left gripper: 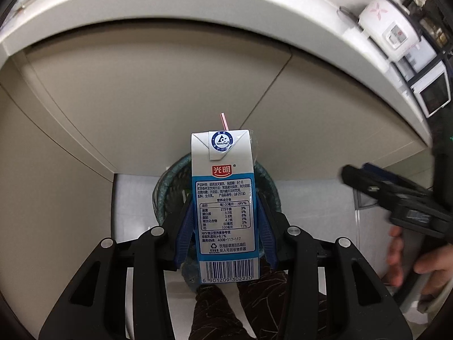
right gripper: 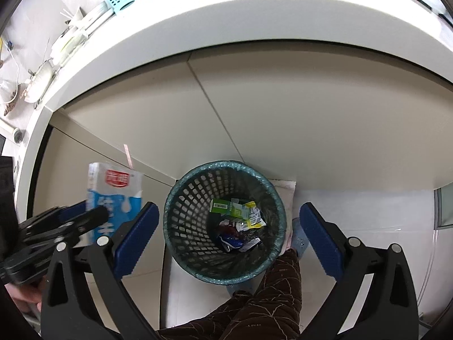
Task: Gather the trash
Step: 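Lower the left gripper and open it to drop the milk carton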
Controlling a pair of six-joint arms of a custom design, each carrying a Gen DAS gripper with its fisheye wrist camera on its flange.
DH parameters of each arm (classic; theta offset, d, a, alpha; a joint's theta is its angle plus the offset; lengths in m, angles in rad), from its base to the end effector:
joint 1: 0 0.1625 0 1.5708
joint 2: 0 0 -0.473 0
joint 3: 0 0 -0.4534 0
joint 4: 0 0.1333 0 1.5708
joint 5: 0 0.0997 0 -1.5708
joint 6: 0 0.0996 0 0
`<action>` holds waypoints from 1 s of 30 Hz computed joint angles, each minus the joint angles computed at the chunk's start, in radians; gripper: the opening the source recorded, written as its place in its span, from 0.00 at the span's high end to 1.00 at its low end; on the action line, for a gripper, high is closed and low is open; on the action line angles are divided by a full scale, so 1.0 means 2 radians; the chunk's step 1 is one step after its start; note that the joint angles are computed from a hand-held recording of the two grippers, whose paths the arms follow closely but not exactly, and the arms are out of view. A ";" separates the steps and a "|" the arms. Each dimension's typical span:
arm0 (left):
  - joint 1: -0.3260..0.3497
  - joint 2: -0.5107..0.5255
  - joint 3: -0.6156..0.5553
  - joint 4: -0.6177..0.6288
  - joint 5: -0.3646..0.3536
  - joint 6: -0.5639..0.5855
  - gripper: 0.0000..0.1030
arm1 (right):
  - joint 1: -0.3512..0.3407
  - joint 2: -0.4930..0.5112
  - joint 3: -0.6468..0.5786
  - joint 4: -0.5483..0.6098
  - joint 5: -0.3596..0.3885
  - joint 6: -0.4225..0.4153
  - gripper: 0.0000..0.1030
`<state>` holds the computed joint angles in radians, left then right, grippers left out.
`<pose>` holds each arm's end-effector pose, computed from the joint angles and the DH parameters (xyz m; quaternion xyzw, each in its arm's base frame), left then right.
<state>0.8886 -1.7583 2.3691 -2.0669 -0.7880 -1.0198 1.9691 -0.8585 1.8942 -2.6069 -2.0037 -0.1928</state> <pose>-0.0780 -0.4188 0.2856 -0.1335 0.9134 -0.2514 0.2909 0.3326 -0.5545 0.0401 0.2844 -0.9343 0.0222 0.2136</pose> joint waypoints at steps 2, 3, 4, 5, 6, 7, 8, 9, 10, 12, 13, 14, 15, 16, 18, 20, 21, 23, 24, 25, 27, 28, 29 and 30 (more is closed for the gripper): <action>0.012 0.014 -0.003 -0.011 -0.005 0.009 0.60 | -0.002 -0.005 0.004 -0.004 -0.004 0.000 0.07; 0.018 0.022 -0.004 -0.015 -0.007 0.012 0.60 | -0.003 -0.007 0.006 -0.005 -0.006 0.001 0.07; 0.022 0.027 -0.006 -0.017 -0.008 0.015 0.60 | -0.003 -0.009 0.007 -0.005 -0.007 0.001 0.07; 0.027 0.034 -0.007 -0.021 -0.011 0.018 0.60 | -0.004 -0.010 0.007 -0.003 -0.008 0.001 0.07; 0.030 0.039 -0.008 -0.024 -0.014 0.022 0.60 | -0.004 -0.012 0.007 -0.003 -0.011 0.000 0.07; 0.034 0.045 -0.010 -0.028 -0.017 0.026 0.60 | -0.004 -0.014 0.008 -0.004 -0.012 -0.002 0.07; 0.037 0.048 -0.010 -0.029 -0.019 0.029 0.60 | -0.003 -0.016 0.008 -0.004 -0.012 -0.003 0.07; 0.039 0.053 -0.012 -0.034 -0.022 0.035 0.60 | -0.004 -0.018 0.008 -0.003 -0.013 -0.004 0.07; 0.043 0.063 -0.017 -0.039 -0.024 0.041 0.60 | -0.004 -0.019 0.008 -0.001 -0.013 -0.005 0.07; 0.046 0.078 -0.022 -0.039 -0.027 0.048 0.60 | -0.004 -0.021 0.008 -0.002 -0.016 -0.008 0.07; 0.048 0.082 -0.023 -0.039 -0.030 0.050 0.60 | -0.004 -0.022 0.008 -0.001 -0.015 -0.011 0.07; 0.049 0.087 -0.025 -0.039 -0.031 0.052 0.60 | -0.004 -0.023 0.008 0.001 -0.016 -0.012 0.07; 0.052 0.092 -0.026 -0.042 -0.034 0.055 0.60 | -0.003 -0.023 0.008 0.002 -0.017 -0.014 0.07; 0.053 0.094 -0.027 -0.042 -0.036 0.057 0.60 | -0.003 -0.024 0.008 0.002 -0.018 -0.015 0.07; 0.055 0.098 -0.028 -0.037 -0.039 0.060 0.60 | -0.001 -0.025 0.008 0.004 -0.018 -0.019 0.07; 0.060 0.101 -0.028 -0.037 -0.042 0.064 0.60 | 0.000 -0.027 0.008 0.005 -0.018 -0.023 0.07; 0.061 0.105 -0.029 -0.037 -0.042 0.064 0.60 | 0.001 -0.027 0.008 0.005 -0.019 -0.024 0.07; 0.065 0.109 -0.031 -0.038 -0.045 0.067 0.60 | 0.002 -0.029 0.008 0.006 -0.020 -0.030 0.07; 0.066 0.110 -0.030 -0.040 -0.046 0.069 0.60 | 0.003 -0.029 0.008 0.006 -0.021 -0.031 0.07; 0.067 0.112 -0.029 -0.040 -0.047 0.070 0.60 | 0.003 -0.030 0.008 0.008 -0.021 -0.033 0.07; 0.065 0.112 -0.027 -0.041 -0.048 0.070 0.60 | 0.003 -0.032 0.008 0.009 -0.023 -0.033 0.07; 0.066 0.112 -0.024 -0.045 -0.048 0.072 0.60 | 0.003 -0.033 0.008 0.008 -0.023 -0.034 0.07; 0.067 0.113 -0.024 -0.046 -0.049 0.073 0.60 | 0.003 -0.033 0.008 0.008 -0.024 -0.034 0.07; 0.067 0.111 -0.023 -0.045 -0.050 0.074 0.60 | 0.003 -0.034 0.009 0.009 -0.025 -0.033 0.07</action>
